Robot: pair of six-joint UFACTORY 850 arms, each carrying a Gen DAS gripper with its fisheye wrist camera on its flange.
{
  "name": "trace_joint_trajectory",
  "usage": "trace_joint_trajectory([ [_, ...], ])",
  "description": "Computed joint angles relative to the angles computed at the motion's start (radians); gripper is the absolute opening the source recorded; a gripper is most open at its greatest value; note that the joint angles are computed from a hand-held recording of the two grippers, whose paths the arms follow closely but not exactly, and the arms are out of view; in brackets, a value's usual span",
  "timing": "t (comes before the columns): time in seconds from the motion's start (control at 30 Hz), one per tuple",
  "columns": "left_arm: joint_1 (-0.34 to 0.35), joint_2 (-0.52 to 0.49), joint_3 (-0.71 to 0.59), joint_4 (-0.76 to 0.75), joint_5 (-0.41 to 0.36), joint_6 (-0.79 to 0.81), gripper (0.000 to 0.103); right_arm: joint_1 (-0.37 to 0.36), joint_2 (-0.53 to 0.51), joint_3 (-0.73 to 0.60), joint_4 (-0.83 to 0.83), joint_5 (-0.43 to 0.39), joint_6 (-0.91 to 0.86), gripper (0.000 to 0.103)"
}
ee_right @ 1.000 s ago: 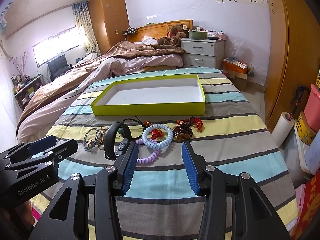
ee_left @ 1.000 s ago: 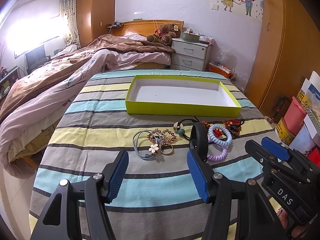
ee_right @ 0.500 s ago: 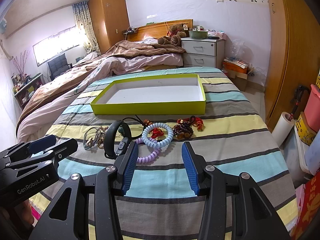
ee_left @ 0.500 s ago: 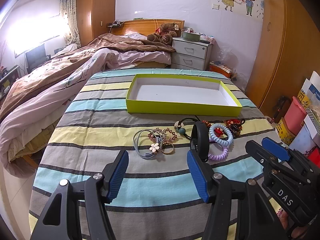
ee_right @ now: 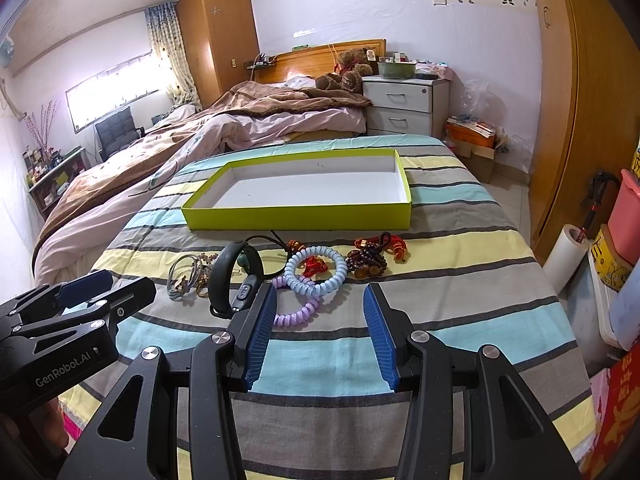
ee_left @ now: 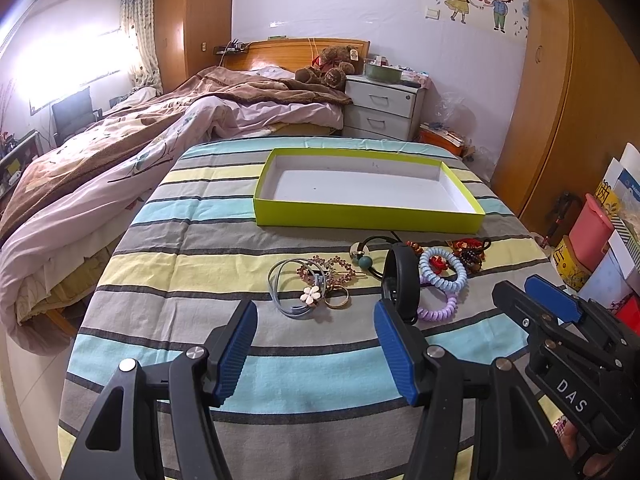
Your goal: Organize jewelry
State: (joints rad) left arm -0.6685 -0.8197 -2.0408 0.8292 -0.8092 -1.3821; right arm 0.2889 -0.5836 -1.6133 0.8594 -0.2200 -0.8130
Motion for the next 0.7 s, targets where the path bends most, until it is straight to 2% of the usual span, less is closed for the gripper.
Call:
trace_joint_trajectory([
  [0.47,0.003,0.001,0.004,0.003,0.006,0.0,0.06,0.001,0.003,0.003,0.012,-0.004,-0.015,0.046],
  [0.53,0.005,0.01,0.019,0.004,0.018,-0.001,0.06,0.001,0.002,0.003,0.059,-0.017,-0.063,0.046],
  [0.6,0.01,0.028,0.049,0.013,0.038,-0.019,0.06,-0.003,0.004,0.008,0.178,-0.044,-0.18,0.046],
  [0.7,0.024,0.07,0.117,0.02,0.086,-0.055,0.06,-0.013,-0.003,0.002,0.338,-0.136,-0.348,0.046],
])
